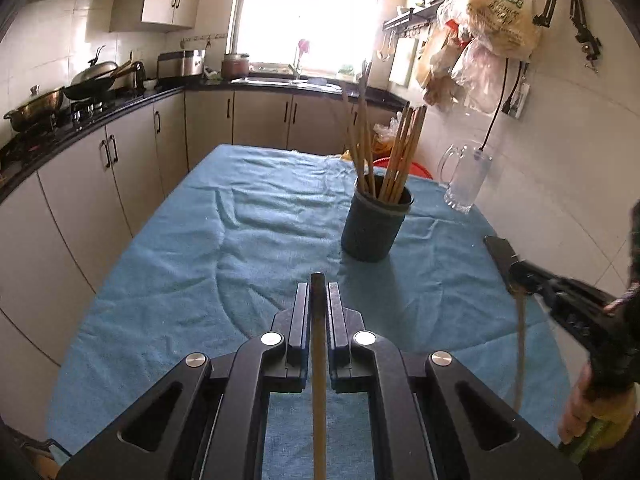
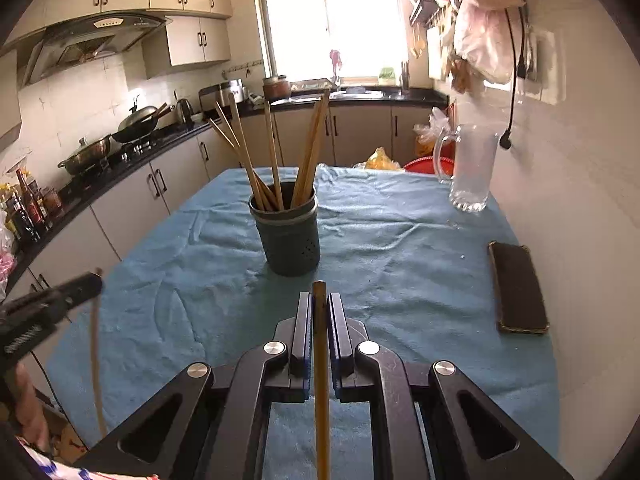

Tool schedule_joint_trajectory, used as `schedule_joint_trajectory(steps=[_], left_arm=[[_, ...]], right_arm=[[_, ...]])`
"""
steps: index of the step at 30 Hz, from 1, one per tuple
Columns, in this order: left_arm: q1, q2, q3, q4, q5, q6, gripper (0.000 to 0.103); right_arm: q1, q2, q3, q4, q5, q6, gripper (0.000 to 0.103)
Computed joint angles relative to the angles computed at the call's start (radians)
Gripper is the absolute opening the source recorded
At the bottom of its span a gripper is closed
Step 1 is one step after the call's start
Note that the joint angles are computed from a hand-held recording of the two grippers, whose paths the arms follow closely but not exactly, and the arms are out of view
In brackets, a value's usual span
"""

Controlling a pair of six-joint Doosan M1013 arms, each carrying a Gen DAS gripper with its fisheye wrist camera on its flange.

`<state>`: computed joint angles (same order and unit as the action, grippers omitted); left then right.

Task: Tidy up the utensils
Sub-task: 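Lift the chopsticks upright with both tools and carry them over the cup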

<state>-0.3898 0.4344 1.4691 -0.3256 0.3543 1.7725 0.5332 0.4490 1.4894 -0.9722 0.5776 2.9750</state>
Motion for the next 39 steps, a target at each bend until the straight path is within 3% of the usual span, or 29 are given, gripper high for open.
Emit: schedule_joint_trajectory(steps=[3, 13, 39], left_arm=[[-0.013, 0.003, 0.004, 0.182, -0.010, -0.156, 0.007], [-0.012, -0.010, 0.032, 0.285, -0.038, -0.241, 0.007], [-0.012, -0.077, 0.101, 0.047, -0.118, -0.030, 0.007]], right_arm=[[0.015, 0.000, -0.002, -0.044, 0.027, 0.026, 0.007], [0.031, -0.001, -0.008, -0.066, 0.035, 0.048, 0.008], [0.069, -0.056, 0.041, -0.213, 0.058, 0.211, 0.008]])
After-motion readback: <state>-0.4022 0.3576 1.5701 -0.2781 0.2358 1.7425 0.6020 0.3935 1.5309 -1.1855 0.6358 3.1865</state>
